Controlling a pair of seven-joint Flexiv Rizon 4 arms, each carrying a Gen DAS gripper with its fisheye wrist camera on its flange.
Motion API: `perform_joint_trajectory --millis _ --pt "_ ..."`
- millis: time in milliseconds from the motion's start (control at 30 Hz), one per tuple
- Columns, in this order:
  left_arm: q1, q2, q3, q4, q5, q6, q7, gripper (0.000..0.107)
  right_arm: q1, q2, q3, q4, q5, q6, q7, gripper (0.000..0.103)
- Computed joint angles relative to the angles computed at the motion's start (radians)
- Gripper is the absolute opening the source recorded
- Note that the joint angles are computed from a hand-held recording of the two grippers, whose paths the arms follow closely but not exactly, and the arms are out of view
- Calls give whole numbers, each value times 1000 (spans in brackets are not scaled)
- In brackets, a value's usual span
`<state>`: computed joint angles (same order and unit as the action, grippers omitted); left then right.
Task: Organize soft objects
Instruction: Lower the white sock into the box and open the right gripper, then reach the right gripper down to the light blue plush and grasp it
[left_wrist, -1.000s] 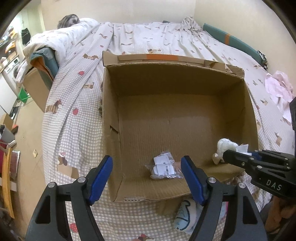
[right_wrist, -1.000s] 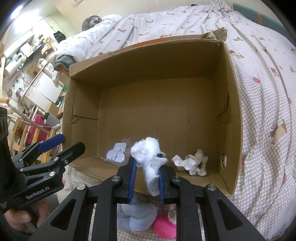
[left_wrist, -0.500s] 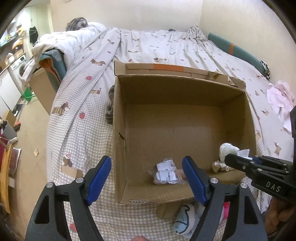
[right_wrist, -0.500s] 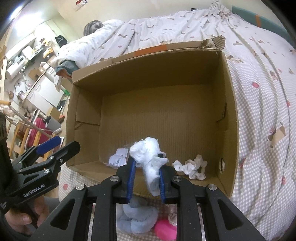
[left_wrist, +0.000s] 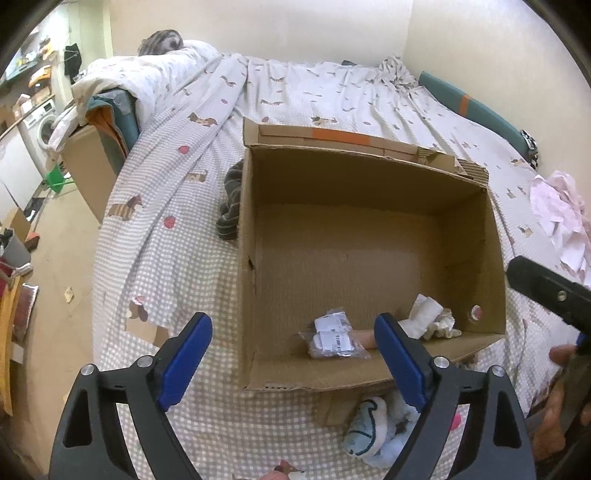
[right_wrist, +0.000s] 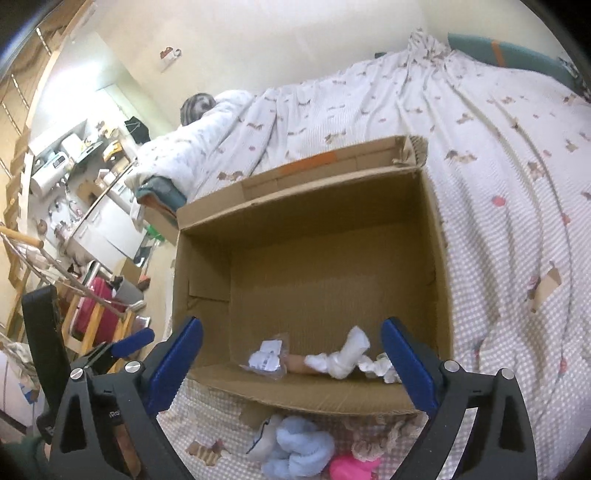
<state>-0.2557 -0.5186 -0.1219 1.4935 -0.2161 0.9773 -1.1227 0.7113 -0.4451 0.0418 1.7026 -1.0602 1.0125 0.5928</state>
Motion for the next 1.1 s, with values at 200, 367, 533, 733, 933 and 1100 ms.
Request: perform_joint_trajectory --millis 200,367,533,733,933,1100 --pt "11 38 0 44 -3 27 14 88 8 30 11 25 -33 -32 46 103" --pt "25 78 -1 88 -22 46 26 89 34 43 39 10 -19 -152 -7 103" --pt "39 121 2 144 -48 35 22 90 41 49 66 17 7 -184 -6 103" --pt "40 159 12 201 -46 41 1 90 69 39 90 2 74 -234 -55 103" --pt "42 183 17 239 -41 41 -1 90 93 47 103 11 110 -268 -47 103" --pt "43 198 20 260 -39 23 -10 90 93 50 111 35 140 -224 5 103"
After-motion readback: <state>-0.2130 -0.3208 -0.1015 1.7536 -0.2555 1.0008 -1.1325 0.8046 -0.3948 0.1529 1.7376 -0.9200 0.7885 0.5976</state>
